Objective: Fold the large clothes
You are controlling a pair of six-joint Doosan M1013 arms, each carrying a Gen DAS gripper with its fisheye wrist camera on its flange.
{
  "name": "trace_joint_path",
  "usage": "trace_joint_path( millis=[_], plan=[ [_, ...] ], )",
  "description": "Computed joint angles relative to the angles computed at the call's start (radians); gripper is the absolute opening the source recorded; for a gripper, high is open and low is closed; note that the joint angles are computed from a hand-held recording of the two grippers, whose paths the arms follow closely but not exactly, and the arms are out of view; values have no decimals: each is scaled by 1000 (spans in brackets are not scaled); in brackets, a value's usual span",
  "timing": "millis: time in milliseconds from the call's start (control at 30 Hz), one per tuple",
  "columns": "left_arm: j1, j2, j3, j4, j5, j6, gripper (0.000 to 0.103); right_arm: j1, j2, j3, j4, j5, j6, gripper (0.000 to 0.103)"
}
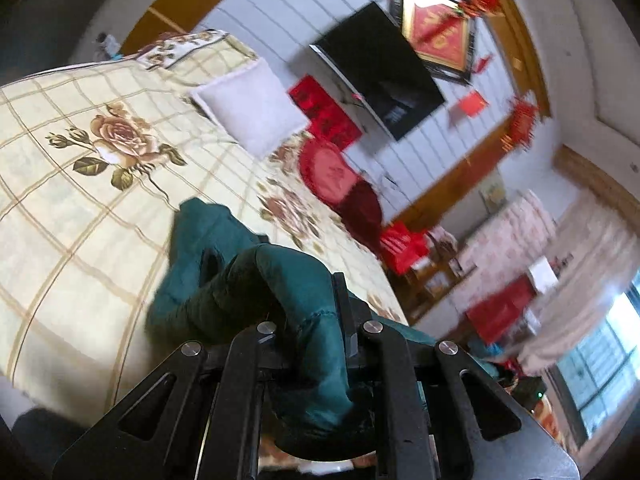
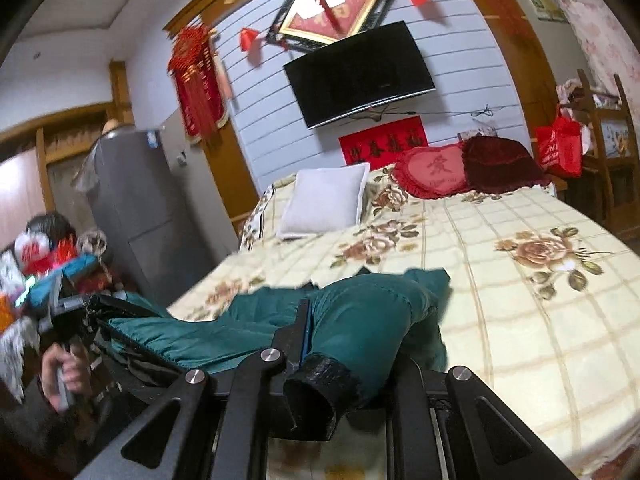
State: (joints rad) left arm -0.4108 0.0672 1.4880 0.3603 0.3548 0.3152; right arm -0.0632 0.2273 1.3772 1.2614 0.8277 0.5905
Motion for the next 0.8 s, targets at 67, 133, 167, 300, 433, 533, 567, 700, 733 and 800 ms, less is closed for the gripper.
trace_joint_path(
  millis=[67,133,167,300,433,533,567,700,733,800],
  plan=[
    [14,38,-46,-5,46,1,10,19,51,-73,-38,-9,82,13],
    [32,88,-107,-11,111,33,10,38,107,-154,-93,-21,170,13],
    [38,108,-128,-3,135,30,10,49,138,-199,-132,-31,228,13],
    [71,189,-215,-34,207,100,10,79,257,-376,-284,-22,447,14],
    [91,283,-328,-45,307,188,10,100,364,-531,-412,14,624,14],
    [107,352,-406,-77,381,251,11,115,446,-653,-518,65,739,14],
    [111,373,-428,-83,402,265,11,117,467,-683,-543,83,768,14],
    [108,429,-478,-55,434,327,13,126,531,-746,-610,110,848,14],
    [109,439,-483,-63,432,351,13,125,538,-744,-609,110,853,15],
    [110,458,-504,-85,455,377,13,121,550,-744,-598,120,874,17]
  ],
)
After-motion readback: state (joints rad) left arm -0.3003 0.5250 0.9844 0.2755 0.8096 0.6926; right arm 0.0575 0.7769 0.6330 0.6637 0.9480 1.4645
